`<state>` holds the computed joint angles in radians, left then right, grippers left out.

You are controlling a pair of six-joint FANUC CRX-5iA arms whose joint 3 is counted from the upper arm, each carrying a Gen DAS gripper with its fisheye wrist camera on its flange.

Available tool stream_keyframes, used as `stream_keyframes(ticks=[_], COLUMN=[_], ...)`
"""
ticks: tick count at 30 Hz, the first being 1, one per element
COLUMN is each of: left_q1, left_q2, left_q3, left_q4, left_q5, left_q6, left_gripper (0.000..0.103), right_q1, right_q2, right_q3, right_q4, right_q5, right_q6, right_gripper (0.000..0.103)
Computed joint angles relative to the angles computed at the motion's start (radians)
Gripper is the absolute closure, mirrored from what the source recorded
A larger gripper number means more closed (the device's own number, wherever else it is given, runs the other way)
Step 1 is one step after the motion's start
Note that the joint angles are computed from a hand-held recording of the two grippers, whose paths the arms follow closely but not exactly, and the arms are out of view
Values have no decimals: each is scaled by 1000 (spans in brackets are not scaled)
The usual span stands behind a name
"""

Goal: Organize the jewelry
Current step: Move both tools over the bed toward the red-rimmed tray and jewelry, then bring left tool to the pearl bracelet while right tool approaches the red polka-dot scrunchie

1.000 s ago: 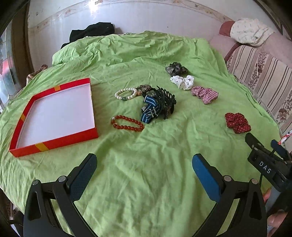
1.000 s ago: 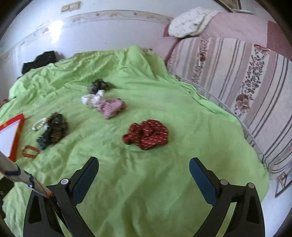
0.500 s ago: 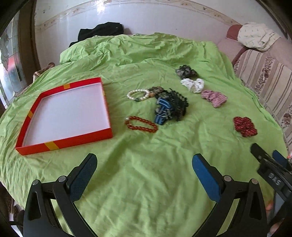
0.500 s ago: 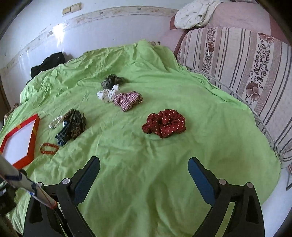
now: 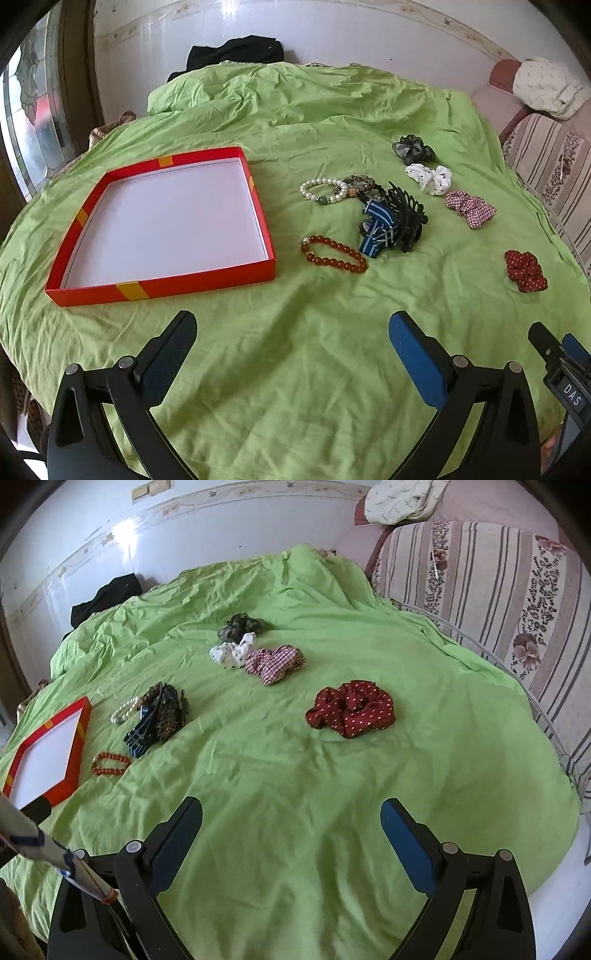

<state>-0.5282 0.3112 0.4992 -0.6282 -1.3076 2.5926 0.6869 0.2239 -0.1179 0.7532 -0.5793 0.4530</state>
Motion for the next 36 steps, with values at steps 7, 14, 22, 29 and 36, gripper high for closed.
stream_keyframes(ticks=[7, 14, 22, 29, 36], left_q1=[-7, 60, 151, 226, 215], left_q2=[14, -22, 14, 136, 99], left_q3=[31, 10, 9, 101, 65], left_q4=[-32, -40, 89, 226, 194], left_q5=[-26, -26, 46, -14, -71], left_q6=[-92, -143, -230, -364, -296], left_gripper=[0, 5, 14, 73, 72], right_q1=[7, 5, 15, 10, 10], right_q2=[6, 11, 26, 26, 37], right_q3=[-3, 3, 17, 10, 27], right_q4=[2, -24, -50, -36, -54], right_q5=[-9, -7, -13, -22, -41], right_q6=[17, 37, 84, 68, 89], right_gripper=[4, 4, 4, 4, 4])
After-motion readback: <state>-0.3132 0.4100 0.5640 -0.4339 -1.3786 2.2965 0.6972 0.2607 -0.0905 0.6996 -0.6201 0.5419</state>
